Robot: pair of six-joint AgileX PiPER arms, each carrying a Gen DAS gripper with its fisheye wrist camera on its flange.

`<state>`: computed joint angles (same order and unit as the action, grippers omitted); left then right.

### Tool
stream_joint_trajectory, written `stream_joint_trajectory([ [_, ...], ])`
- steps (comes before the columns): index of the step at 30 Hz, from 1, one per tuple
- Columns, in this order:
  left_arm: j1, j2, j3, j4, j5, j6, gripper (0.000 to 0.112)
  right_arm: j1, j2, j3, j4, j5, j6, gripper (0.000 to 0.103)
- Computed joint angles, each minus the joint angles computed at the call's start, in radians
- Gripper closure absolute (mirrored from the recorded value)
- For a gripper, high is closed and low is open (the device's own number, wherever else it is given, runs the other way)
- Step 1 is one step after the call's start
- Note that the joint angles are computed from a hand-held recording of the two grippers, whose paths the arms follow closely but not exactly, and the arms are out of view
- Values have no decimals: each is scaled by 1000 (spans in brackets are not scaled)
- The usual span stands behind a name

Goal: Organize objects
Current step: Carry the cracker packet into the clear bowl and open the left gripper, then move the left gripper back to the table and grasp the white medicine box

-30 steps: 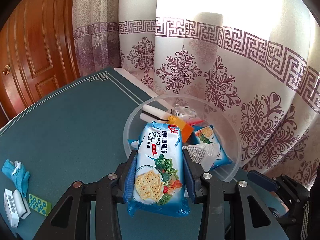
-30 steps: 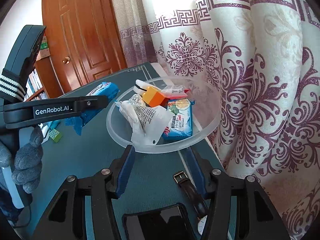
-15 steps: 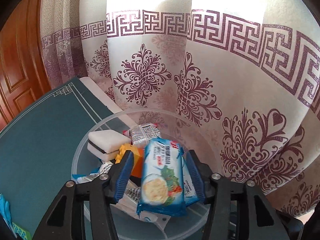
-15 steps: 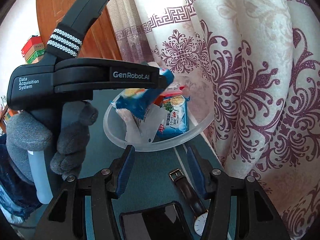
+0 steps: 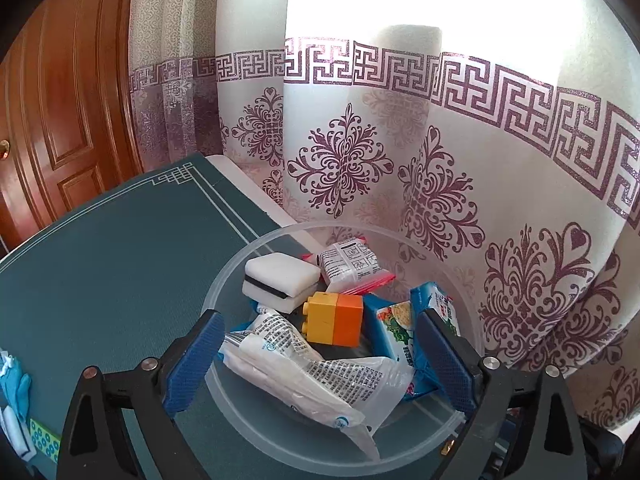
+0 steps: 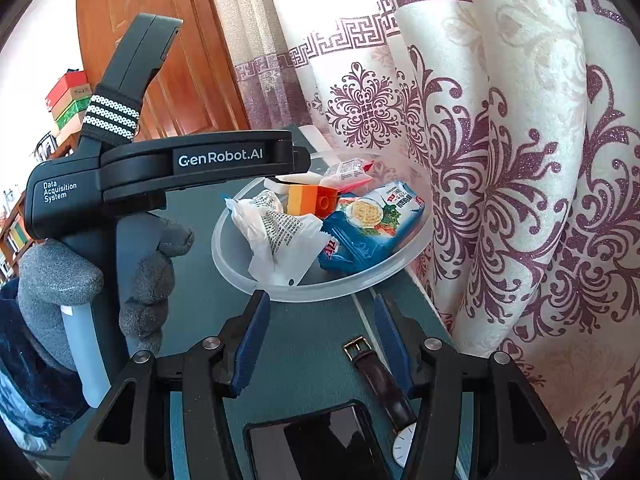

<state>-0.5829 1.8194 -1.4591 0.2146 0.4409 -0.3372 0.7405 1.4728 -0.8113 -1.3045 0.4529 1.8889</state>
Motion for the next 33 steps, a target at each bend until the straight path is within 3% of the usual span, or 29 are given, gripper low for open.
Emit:
stream_joint_trajectory([
  [33, 125, -240, 347, 285, -21, -300, 10, 109, 79, -111, 147, 71, -140, 37],
])
